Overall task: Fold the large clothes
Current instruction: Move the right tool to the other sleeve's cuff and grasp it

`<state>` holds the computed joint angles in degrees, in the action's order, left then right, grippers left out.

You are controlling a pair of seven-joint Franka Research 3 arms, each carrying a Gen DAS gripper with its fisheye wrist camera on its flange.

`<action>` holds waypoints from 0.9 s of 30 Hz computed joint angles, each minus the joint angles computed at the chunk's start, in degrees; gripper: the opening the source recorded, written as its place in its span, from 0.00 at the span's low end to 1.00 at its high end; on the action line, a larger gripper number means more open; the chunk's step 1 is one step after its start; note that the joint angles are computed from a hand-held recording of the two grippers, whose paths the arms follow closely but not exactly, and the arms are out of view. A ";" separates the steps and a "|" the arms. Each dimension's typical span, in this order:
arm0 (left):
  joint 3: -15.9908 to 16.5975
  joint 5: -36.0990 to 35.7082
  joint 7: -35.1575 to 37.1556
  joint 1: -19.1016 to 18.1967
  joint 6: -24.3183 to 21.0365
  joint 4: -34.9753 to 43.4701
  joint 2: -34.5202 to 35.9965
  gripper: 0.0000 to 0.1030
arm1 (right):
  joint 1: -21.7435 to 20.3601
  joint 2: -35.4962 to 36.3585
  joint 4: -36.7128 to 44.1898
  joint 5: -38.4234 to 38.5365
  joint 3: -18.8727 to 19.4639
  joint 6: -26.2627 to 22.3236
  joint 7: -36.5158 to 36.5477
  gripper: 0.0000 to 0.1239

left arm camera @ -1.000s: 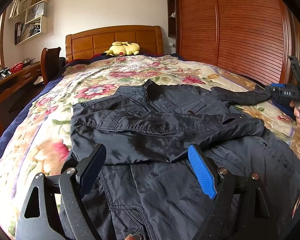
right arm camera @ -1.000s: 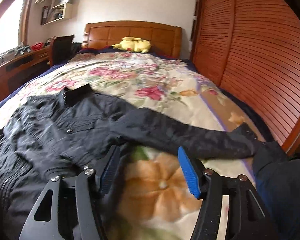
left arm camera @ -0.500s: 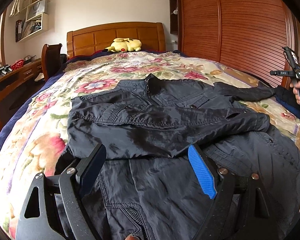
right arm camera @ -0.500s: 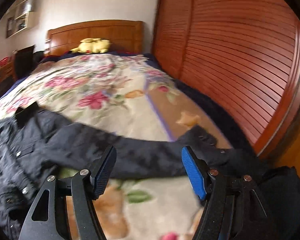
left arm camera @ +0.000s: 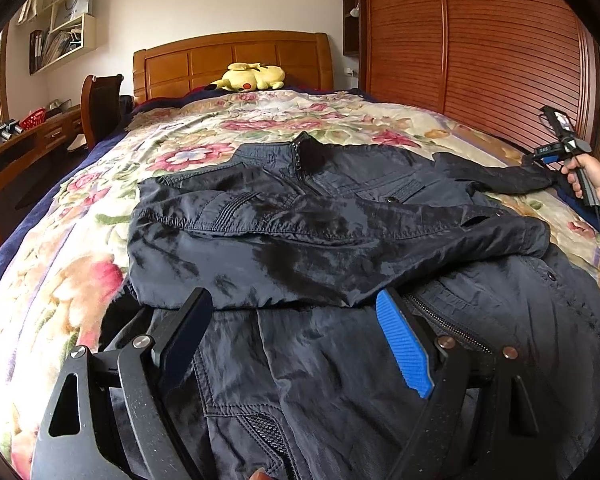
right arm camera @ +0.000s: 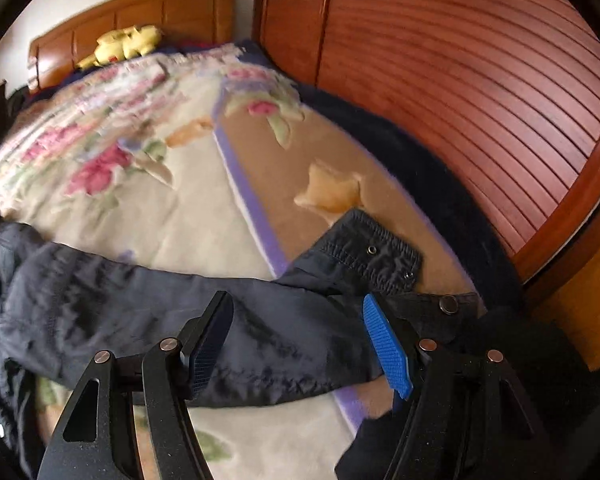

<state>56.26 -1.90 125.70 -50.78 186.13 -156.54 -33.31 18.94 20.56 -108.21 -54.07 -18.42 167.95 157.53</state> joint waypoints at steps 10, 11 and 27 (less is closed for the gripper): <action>0.13 -0.75 0.59 -0.40 -0.73 0.30 0.55 0.82 | -1.94 6.26 9.25 13.99 2.95 -11.40 -14.68 0.56; 0.14 -0.87 0.68 -0.44 -0.83 0.36 0.59 0.82 | -2.79 6.69 9.64 15.84 3.83 -11.10 -16.45 0.56; 1.56 -2.16 2.00 -1.67 -1.50 0.60 -0.42 0.82 | 3.46 6.53 6.49 15.13 -1.35 -9.75 -18.48 0.07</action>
<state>57.81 -4.06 127.70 -52.44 184.63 -155.94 -33.73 22.40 27.10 -101.72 -38.94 -19.78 158.20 139.05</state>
